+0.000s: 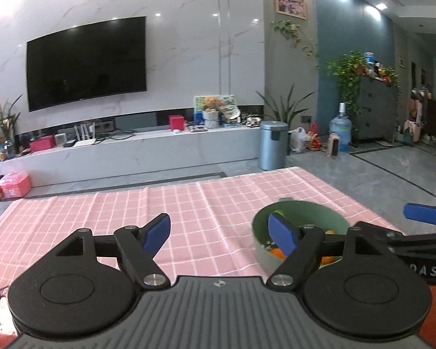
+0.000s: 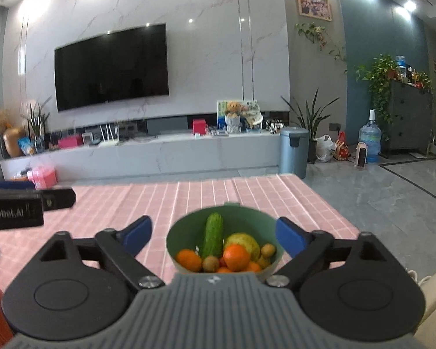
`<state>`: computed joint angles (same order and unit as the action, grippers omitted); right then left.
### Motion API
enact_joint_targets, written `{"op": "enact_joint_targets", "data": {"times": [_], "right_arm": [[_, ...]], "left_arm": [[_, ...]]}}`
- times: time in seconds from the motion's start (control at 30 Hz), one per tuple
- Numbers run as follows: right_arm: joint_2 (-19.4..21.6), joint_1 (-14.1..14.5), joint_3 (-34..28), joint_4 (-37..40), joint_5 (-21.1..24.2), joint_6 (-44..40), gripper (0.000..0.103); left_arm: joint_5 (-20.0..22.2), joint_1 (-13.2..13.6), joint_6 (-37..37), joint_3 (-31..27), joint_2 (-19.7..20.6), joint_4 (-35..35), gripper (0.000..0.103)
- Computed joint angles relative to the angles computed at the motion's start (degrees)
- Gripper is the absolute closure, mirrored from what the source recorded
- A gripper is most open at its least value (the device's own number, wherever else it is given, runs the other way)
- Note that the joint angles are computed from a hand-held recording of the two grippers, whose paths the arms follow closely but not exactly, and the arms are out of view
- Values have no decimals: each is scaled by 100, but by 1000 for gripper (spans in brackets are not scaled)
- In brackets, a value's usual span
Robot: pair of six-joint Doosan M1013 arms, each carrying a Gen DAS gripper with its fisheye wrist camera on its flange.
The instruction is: Organize fruits
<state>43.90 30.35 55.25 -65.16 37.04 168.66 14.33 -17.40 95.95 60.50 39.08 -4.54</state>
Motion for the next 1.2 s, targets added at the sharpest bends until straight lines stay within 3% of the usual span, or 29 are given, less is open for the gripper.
{"op": "enact_joint_targets", "data": {"times": [0.33,0.77,1.2], "right_arm": [[282,-28,-249,793,-156,-808,11],[422,-82,-426,1420,-124,-1240,11],[393,-86,-371,1430,-169,-1095,11]], "left_arm": [[545,5,-990,-186,192,961,13],[1261,44,-922,-321,318,812,13],[1494,32,-1070,-385,321,946,13]]}}
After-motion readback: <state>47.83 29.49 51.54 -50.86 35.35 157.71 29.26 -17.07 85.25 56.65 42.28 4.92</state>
